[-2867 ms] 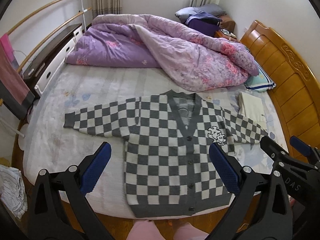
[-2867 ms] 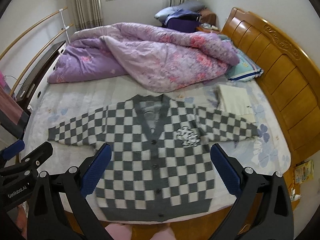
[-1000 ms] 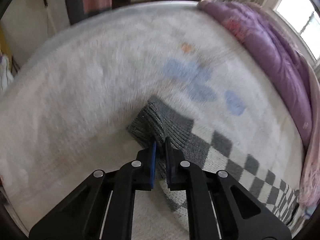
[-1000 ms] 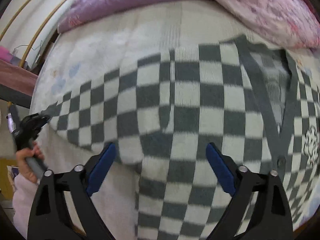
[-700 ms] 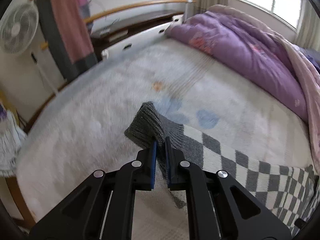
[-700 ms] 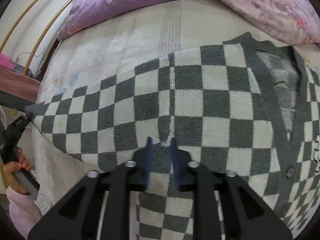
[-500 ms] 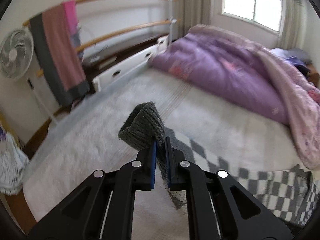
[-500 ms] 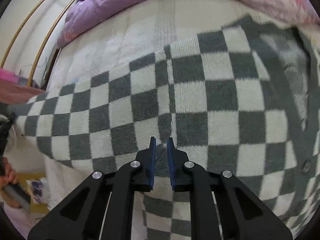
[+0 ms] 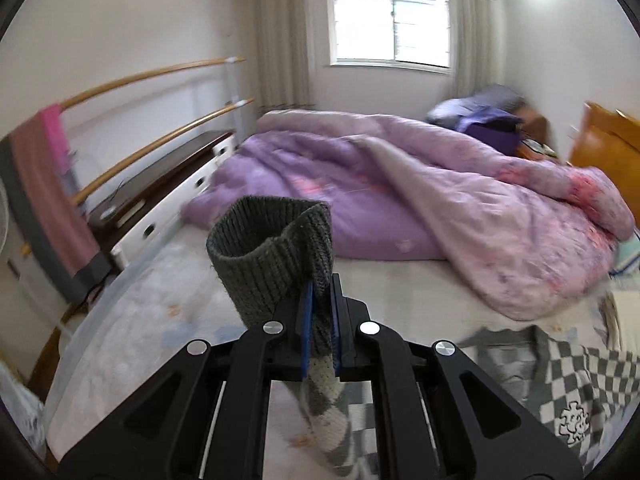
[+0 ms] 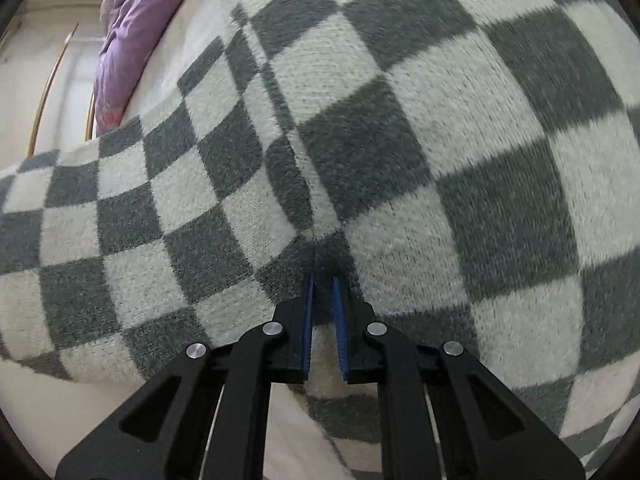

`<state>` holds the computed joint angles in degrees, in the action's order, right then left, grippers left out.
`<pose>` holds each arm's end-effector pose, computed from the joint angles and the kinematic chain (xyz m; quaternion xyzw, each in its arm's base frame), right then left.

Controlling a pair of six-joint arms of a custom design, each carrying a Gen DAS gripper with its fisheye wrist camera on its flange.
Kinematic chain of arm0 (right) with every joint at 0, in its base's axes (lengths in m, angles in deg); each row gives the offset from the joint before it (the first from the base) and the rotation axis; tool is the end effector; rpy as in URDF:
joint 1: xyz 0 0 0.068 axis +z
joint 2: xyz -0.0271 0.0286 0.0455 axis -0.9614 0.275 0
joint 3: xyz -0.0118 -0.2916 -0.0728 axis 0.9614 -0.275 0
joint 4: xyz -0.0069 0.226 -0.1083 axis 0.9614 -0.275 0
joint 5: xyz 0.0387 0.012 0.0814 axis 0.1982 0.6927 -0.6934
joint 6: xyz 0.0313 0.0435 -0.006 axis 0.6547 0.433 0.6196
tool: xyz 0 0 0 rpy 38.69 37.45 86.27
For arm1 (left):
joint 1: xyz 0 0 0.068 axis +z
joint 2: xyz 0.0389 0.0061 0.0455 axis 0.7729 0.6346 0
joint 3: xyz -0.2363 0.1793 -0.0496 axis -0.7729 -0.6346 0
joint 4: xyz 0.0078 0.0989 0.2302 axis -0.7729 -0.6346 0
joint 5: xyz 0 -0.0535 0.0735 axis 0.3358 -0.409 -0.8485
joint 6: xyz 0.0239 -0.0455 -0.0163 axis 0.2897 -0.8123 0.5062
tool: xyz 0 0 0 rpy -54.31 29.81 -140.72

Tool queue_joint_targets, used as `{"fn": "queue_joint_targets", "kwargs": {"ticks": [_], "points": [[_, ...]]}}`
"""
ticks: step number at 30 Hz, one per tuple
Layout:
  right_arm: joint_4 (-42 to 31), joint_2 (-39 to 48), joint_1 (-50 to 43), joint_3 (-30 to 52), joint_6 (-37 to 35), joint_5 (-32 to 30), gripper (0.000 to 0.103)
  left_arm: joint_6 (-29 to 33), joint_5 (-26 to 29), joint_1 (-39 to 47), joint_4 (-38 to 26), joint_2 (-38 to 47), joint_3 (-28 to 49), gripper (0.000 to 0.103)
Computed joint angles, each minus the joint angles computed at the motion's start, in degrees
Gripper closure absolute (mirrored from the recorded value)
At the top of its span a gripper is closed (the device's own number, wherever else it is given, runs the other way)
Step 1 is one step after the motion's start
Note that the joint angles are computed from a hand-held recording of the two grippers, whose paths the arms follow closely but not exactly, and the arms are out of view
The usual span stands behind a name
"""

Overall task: Fold large clothes
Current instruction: 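Lift the sleeve cuff with the left gripper and fold it across the cardigan body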

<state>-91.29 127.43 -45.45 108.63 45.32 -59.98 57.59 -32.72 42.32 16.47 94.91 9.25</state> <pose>0.2987 0.1826 0.1166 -0.1730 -0.9284 -0.3287 0.0065 0.3038 -0.0346 0.4284 -0.0549 0.8878 0.0612 0.4528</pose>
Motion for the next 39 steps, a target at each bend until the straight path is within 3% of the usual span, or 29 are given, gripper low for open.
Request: {"fn": "queue_joint_targets", "kwargs": {"ticks": [9,14,18,22,26,28,30,31,32,33,35,36,39], "points": [[1.55,-3.45,-3.59,-6.38,0.68,-10.04,0.093,-7.08,-5.48,-23.02,-2.67,13.71,11.95,0.095],[-3.67,-16.00,-15.34,-17.92,-4.59,-15.16,0.093,-9.05,-7.04,-32.28,-5.01,24.89,19.72,0.095],[-20.85,-25.89,-33.38,-22.99,-18.56,-16.32,0.093,-12.91,-6.90,-37.68,-8.37,34.11,27.33,0.095],[-47.21,-31.58,-61.54,-21.27,-47.59,-10.42,0.093,-13.77,-5.36,-41.56,-12.58,44.76,37.58,0.095],[-58.15,-27.79,-85.11,-17.59,-64.94,-4.66,0.093,-14.24,-4.30,-44.59,-15.66,55.02,45.78,0.095],[-59.86,-26.09,-91.08,-15.20,-69.21,-0.30,0.093,-14.38,-3.67,-45.69,-15.77,58.46,47.35,0.095],[-61.01,-23.90,-95.89,-11.95,-71.33,1.56,0.093,-14.50,-1.63,-46.66,-20.64,65.27,55.02,0.092],[-62.04,-22.37,-98.43,-10.13,-72.82,2.19,0.093,-14.85,0.14,-46.93,-23.98,69.13,60.35,0.087],[-62.88,-19.49,-101.39,-7.43,-74.59,2.75,0.090,-14.74,5.12,-46.81,-26.32,72.71,64.62,0.066],[-63.35,-18.31,-102.68,-5.44,-74.15,2.47,0.090,-14.40,10.26,-46.51,-27.14,74.28,66.01,0.053],[-62.73,-19.11,-101.77,-4.01,-71.39,1.50,0.089,-14.94,14.49,-46.12,-26.04,72.00,60.15,0.052],[-63.27,-19.34,-101.58,-2.11,-71.38,1.58,0.088,-15.56,14.72,-46.07,-22.41,68.42,52.95,0.045],[-63.21,-20.20,-97.60,1.56,-69.61,3.01,0.066,-17.85,16.89,-44.97,-11.06,55.48,31.35,0.033]]}}
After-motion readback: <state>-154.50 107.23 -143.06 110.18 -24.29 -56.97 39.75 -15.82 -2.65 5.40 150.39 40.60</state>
